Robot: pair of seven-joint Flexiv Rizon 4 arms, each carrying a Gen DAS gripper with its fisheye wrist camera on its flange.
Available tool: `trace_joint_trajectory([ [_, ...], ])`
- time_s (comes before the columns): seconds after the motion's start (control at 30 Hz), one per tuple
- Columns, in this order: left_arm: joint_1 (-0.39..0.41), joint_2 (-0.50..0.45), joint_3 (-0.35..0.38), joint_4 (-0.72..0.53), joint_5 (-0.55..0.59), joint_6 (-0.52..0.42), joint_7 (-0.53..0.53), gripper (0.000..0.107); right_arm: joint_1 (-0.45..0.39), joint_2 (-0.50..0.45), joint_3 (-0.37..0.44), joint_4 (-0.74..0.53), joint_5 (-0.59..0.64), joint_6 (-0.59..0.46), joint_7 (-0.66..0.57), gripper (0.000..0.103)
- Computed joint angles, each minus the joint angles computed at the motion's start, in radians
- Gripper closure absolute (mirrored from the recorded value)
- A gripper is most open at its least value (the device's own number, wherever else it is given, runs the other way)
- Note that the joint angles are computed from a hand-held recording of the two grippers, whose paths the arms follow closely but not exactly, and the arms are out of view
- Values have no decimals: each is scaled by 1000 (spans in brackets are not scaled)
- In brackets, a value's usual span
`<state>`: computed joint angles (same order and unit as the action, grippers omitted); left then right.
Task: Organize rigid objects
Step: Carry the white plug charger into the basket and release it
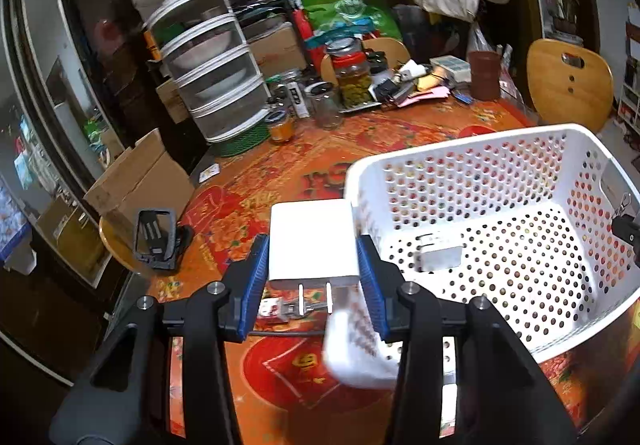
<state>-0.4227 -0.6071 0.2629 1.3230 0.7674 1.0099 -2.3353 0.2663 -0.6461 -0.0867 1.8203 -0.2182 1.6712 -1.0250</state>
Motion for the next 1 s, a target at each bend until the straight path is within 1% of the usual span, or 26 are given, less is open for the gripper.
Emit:
trace_joint_trajectory([
  [0.13,-10,-38,-12,-42,-8,-25,17,66,-4,-1,5,-1,1,-2,-2,89],
  [0.63,-60,-199,-36,-205,-106,-110,159,65,1,2,1,2,3,-2,0,89],
  [0.7,-53,-210,-41,-213,-129,-104,176,65,1,2,1,2,3,-2,0,89],
  [0.83,-55,-212,-28,-207,-142,-80,191,64,0,2,2,2,3,-3,0,89],
  [0.87,-52,-211,-30,-202,-148,-68,196,62,1,2,1,2,3,-2,0,89],
  [0.9,-50,-207,-29,-194,-152,-51,198,50,1,2,1,2,3,-2,0,89],
  [0.93,-50,-200,-22,-178,-148,-20,185,35,1,2,1,2,3,-2,1,89],
  [0.97,-58,-193,-8,-168,-141,-3,169,28,1,2,1,2,3,-2,1,89],
  [1.0,-75,-187,19,-159,-117,16,137,17,0,2,2,2,3,-2,1,89],
])
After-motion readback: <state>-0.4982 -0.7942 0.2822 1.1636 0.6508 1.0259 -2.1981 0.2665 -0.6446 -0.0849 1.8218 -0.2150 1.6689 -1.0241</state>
